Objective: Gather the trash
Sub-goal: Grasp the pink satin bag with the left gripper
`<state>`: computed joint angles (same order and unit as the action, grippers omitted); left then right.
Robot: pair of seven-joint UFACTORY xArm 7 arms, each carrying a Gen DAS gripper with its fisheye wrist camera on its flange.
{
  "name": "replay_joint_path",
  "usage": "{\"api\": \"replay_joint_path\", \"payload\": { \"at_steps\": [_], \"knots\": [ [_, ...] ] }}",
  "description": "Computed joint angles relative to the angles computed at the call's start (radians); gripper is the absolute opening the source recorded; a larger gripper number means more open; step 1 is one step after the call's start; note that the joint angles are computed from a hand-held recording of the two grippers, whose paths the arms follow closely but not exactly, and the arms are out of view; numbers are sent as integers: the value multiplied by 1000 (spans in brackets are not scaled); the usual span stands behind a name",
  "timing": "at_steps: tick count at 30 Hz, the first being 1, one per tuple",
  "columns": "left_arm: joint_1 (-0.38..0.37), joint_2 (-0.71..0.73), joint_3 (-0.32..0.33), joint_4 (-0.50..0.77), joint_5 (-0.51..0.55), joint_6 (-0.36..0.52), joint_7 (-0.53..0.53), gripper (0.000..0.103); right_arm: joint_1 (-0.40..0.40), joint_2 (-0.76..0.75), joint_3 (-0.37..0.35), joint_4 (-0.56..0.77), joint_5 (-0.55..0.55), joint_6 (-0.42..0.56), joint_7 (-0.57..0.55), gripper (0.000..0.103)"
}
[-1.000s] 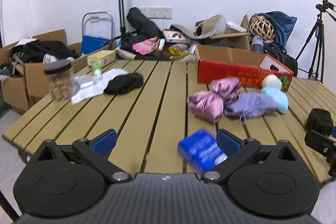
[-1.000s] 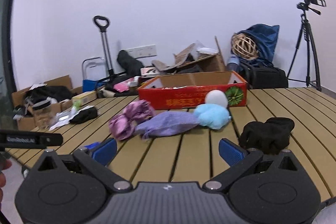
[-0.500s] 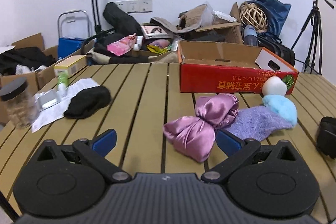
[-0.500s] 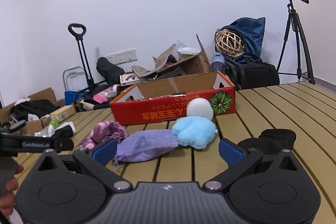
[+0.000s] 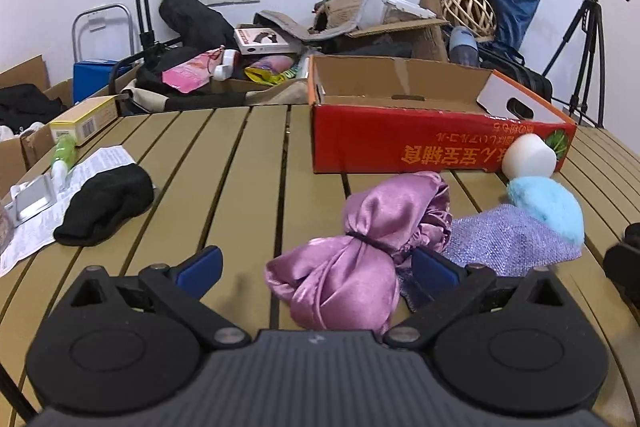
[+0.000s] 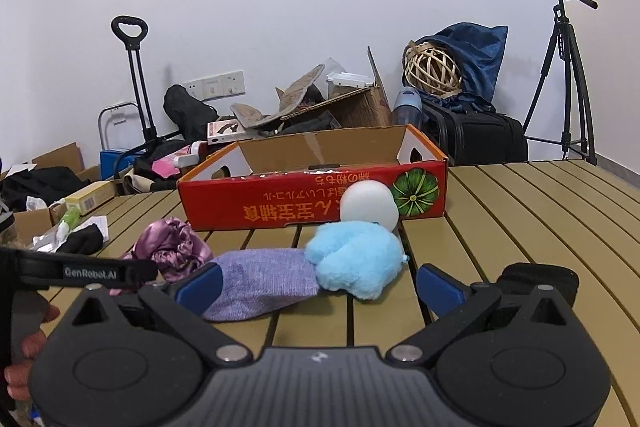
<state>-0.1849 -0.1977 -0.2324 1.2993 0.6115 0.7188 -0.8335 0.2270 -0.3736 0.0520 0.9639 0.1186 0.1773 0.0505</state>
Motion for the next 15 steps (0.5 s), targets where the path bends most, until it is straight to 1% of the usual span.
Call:
{"api": "replay_joint_path", "payload": {
  "at_steps": [2, 3, 5, 7, 9, 10, 11, 13, 15],
  "knots": [
    [-5, 7, 5, 2, -17, -5, 20, 101, -1, 12, 4, 13, 0, -2, 7, 103],
    [-9, 11, 8, 4, -29, -2, 35, 98, -1, 18, 7, 19, -1, -4, 10, 103],
    [-15, 22, 12, 12, -52, 13, 58, 88, 1, 28, 8, 28, -3, -7, 10, 103],
    [-21, 23, 24, 10, -91, 8, 79, 74, -1, 32, 12, 31, -8, -8, 12, 103],
    [-22, 19, 33, 0, -122, -8, 88, 68, -2, 32, 13, 31, -9, -7, 15, 103],
    [-22, 15, 36, -8, -133, -20, 95, 62, -4, 32, 15, 31, -10, -7, 19, 103],
    [-21, 10, 38, -17, -142, -35, 100, 60, -3, 31, 14, 31, -10, -4, 20, 103],
    [-17, -1, 38, -36, -149, -64, 106, 50, -8, 31, 19, 30, -16, 3, 27, 103],
    [-9, -11, 34, -50, -151, -83, 101, 46, -11, 32, 23, 30, -21, 9, 33, 103]
  ]
}}
